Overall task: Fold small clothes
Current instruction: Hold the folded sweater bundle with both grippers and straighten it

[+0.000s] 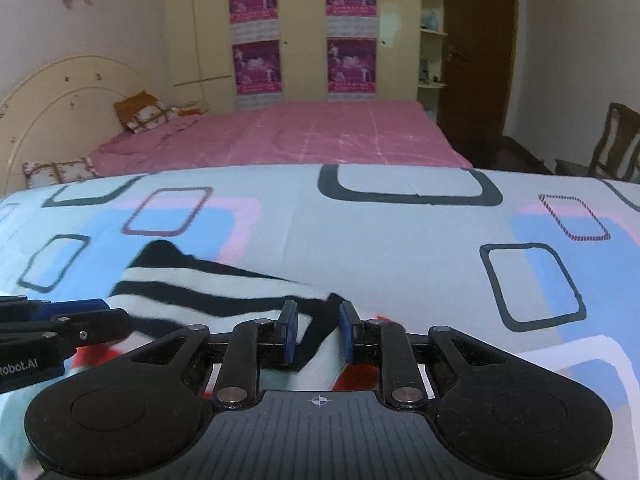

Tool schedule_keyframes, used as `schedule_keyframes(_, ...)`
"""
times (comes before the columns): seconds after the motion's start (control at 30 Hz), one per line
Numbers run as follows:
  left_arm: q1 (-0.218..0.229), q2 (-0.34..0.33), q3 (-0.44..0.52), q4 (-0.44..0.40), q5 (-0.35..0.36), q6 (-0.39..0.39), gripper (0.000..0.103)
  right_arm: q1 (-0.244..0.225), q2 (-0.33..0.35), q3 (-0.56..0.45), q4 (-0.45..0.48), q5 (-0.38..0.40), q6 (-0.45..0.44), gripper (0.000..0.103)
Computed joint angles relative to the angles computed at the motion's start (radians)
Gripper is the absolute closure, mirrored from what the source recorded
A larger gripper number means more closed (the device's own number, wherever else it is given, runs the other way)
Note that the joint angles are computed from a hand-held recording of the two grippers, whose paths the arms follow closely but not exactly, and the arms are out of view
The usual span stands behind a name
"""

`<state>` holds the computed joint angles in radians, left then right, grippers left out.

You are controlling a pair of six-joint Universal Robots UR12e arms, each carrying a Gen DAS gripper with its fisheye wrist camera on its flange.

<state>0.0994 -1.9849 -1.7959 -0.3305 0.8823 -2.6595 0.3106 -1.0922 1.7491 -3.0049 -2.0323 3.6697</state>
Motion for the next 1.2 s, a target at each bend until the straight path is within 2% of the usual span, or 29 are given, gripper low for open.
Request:
schedule_keyframes(0.07, -0.006, -0.01, 0.006, -0.032, 0.037, 0.014, 0.077, -0.008, 0.008, -0.003, 0.037, 0.012, 0.019, 0.082)
schedule_keyframes(0.17, -0.003, -0.011, -0.024, 0.044, 0.04, 0.039, 0.077, -0.011, 0.013, 0.016, -0.003, 0.025, 0.034, 0.082)
schedule_keyframes(0.3, -0.012, -0.009, -0.002, 0.002, 0.059, 0.048, 0.077, -0.017, 0.01, 0.023, -0.02, 0.033, 0.042, 0.082)
schedule_keyframes(0.7, -0.025, -0.005, -0.007, 0.018, 0.1, 0.067, 0.078, -0.016, 0.008, 0.032, -0.043, 0.039, 0.064, 0.082)
schedule_keyframes(0.8, -0.027, 0.0, -0.007, 0.014, 0.11, 0.063, 0.077, -0.012, 0.007, 0.028, -0.028, 0.021, 0.063, 0.071)
schedule_keyframes(0.9, -0.028, 0.006, -0.014, 0.025, 0.121, 0.065, 0.072, -0.013, -0.004, 0.034, -0.026, 0.03, 0.079, 0.069)
schedule_keyframes(1.03, -0.024, 0.02, -0.028, 0.045, 0.122, 0.067, 0.068, -0.005, -0.022, 0.049, -0.042, 0.025, 0.077, 0.069)
schedule_keyframes(1.2, -0.002, 0.056, -0.063, 0.056, 0.082, 0.078, 0.068, 0.024, -0.05, 0.081, -0.084, -0.004, 0.027, 0.069)
